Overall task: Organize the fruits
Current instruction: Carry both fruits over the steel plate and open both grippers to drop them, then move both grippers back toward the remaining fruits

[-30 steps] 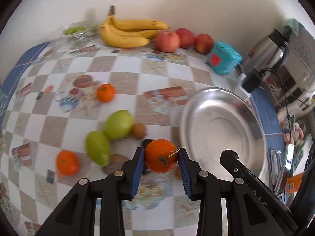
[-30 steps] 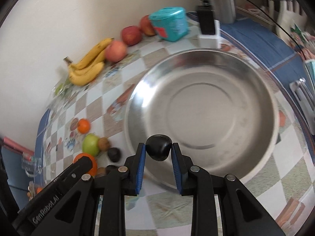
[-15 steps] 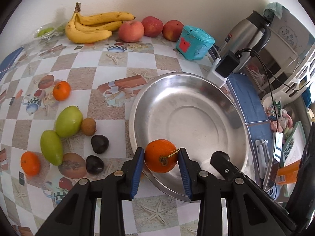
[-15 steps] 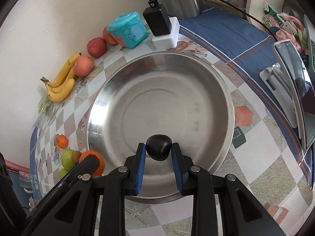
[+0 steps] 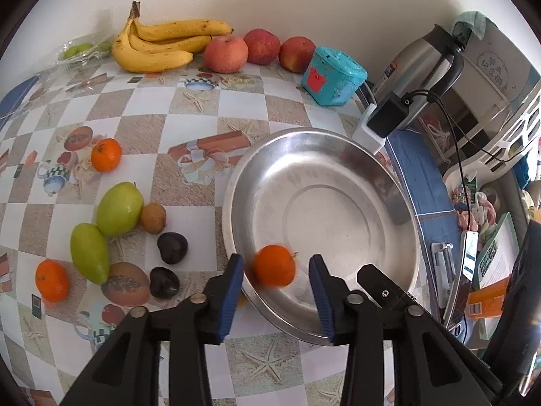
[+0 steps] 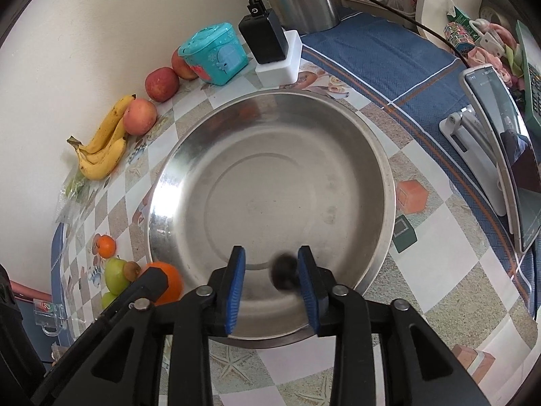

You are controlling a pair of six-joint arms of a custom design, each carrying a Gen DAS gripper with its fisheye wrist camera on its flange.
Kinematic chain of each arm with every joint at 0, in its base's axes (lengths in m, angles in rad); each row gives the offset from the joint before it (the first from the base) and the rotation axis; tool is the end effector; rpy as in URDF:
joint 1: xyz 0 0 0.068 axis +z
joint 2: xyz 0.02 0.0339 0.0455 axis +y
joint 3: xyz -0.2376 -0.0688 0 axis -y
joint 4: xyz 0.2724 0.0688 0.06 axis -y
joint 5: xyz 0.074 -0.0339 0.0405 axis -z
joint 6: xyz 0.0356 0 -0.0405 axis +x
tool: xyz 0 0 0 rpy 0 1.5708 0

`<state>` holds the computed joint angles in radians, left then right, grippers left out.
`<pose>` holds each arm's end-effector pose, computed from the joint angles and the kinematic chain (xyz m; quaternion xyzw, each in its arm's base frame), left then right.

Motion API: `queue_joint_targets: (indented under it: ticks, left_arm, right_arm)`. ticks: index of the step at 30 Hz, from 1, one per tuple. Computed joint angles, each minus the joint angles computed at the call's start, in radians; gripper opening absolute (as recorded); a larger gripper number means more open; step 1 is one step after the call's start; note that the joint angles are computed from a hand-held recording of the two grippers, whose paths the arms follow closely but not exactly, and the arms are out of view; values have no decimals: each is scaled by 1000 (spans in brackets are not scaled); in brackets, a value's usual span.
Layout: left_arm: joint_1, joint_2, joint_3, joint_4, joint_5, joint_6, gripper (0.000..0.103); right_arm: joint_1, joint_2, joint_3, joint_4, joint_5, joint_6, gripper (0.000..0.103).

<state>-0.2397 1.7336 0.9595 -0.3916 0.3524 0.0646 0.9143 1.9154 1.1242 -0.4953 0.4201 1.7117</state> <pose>0.3250 -0.0921 0.1017 0.1810 0.9479 -0.1884 0.1823 0.2339 0.2797 0.0834 0.4031 0.8808 0.0814 0.2349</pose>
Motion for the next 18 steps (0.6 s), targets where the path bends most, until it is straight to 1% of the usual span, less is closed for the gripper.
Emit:
queue_joint_targets:
  ticks: [4, 7, 9, 11, 14, 18]
  left_arm:
    - [11, -4, 5, -11, -3, 7, 47]
    - [28, 10, 25, -37, -30, 11, 48]
    - [45, 23, 38, -49, -46, 6, 51]
    - [66, 39, 56, -64, -65, 2, 56]
    - [93, 64, 81, -82, -128, -4, 58]
    - [150, 96, 119, -106, -172, -8, 64]
  right_arm:
    - [1, 2, 9, -4, 4, -4, 36]
    - [3, 11, 26, -14, 7, -14, 36]
    - [4, 19, 40, -24, 9, -22, 36]
    - [5, 29, 57, -32, 9, -31, 36]
    - [7, 49, 87, -48, 7, -44, 35]
    - [15, 95, 163, -91, 10, -72, 35]
